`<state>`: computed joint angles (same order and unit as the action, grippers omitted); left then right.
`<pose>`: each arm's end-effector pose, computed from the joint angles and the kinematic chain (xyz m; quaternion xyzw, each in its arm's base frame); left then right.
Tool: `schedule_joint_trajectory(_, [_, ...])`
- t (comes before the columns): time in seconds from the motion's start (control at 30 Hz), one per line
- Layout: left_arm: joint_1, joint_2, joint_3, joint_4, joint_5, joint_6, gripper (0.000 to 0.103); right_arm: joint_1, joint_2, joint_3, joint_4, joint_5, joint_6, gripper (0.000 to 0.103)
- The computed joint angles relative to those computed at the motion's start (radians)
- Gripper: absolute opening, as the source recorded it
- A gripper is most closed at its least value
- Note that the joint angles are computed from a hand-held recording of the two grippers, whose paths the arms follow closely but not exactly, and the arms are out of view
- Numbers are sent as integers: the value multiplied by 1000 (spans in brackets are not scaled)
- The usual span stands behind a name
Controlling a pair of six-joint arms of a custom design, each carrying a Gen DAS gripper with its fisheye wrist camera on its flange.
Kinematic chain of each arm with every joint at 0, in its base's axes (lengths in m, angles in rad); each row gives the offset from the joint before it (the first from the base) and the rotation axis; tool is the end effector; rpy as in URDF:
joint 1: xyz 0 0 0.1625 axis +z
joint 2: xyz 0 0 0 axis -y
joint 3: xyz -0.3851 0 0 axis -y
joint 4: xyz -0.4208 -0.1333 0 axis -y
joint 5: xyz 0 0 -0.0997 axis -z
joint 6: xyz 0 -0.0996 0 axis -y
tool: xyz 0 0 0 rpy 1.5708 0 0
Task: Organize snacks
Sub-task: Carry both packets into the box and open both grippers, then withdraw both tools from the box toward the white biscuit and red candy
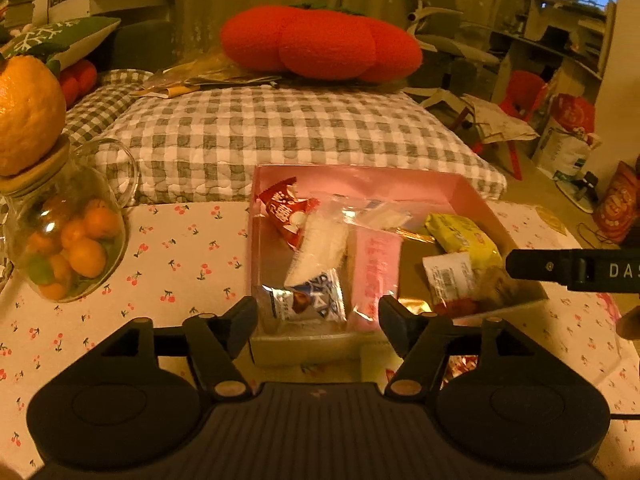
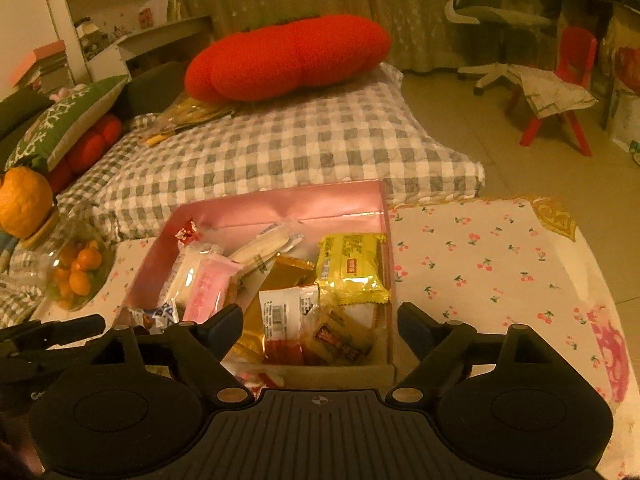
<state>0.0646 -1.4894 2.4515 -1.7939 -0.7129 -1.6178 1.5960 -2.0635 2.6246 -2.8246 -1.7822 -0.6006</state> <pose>-0.2876 -0.2277 0.0858 0.1027 0.8551 -0.3849 0.3318 0.1203 -0.3101 0.2666 0.2538 -0.9010 0.2955 0.1909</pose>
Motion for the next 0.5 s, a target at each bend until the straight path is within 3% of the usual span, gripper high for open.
schedule_joint_trajectory(0.33, [-68, -19, 11, 26, -71, -25, 91, -2, -149, 16, 131, -4, -16, 92])
schedule_joint_trajectory(0.5, [-106, -33, 19, 45, -109, -47, 98, 2, -228, 30, 207, -1, -26, 92])
